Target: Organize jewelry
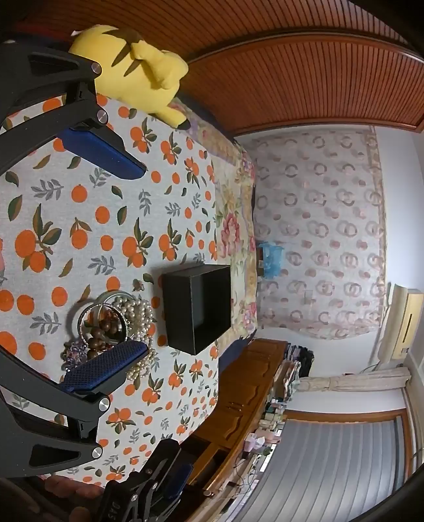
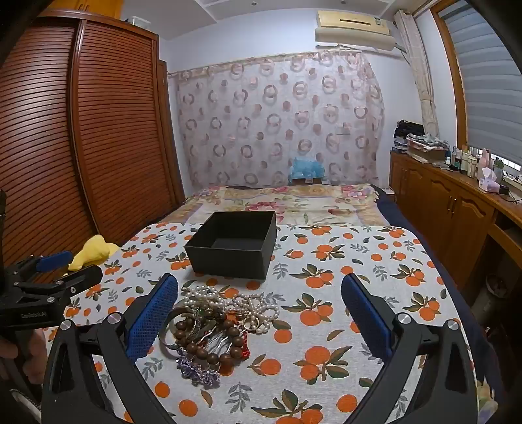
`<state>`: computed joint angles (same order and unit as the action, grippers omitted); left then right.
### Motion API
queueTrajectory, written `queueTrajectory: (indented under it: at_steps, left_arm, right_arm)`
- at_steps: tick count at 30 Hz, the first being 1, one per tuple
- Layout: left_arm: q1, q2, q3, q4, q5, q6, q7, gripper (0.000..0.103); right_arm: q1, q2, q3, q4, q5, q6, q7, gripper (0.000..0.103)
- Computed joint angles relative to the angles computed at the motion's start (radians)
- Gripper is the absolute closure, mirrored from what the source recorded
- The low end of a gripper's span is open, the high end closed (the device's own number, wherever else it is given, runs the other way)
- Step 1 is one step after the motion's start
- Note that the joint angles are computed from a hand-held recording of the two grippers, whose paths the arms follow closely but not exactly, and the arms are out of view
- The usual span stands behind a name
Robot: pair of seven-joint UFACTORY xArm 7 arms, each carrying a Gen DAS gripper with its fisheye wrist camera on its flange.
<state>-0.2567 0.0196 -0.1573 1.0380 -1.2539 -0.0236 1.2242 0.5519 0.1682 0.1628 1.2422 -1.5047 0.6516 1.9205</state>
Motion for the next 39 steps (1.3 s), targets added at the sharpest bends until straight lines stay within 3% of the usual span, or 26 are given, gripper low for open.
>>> queueTrajectory:
  at_steps: [4, 15, 39]
  left_arm:
    - [0.0, -0.001, 0.002, -0.008, 0.047, -0.001, -0.043, 0.007]
    - [-0.003, -0.005, 0.006, 0.012, -0.093, 0.026, 0.093, 0.007]
    - [-0.012, -0.014, 0.017, 0.012, -0.115, 0.032, 0.116, 0.007]
  right_arm:
    - [0.001, -0.001, 0.0, -0.001, -0.005, 0.006, 0.004, 0.002]
    - [0.0, -0.001, 0.001, -0.001, -0.01, 0.004, 0.008, 0.002]
    - [0.0, -0.003, 0.004, -0.006, -0.023, 0.006, 0.022, 0.002]
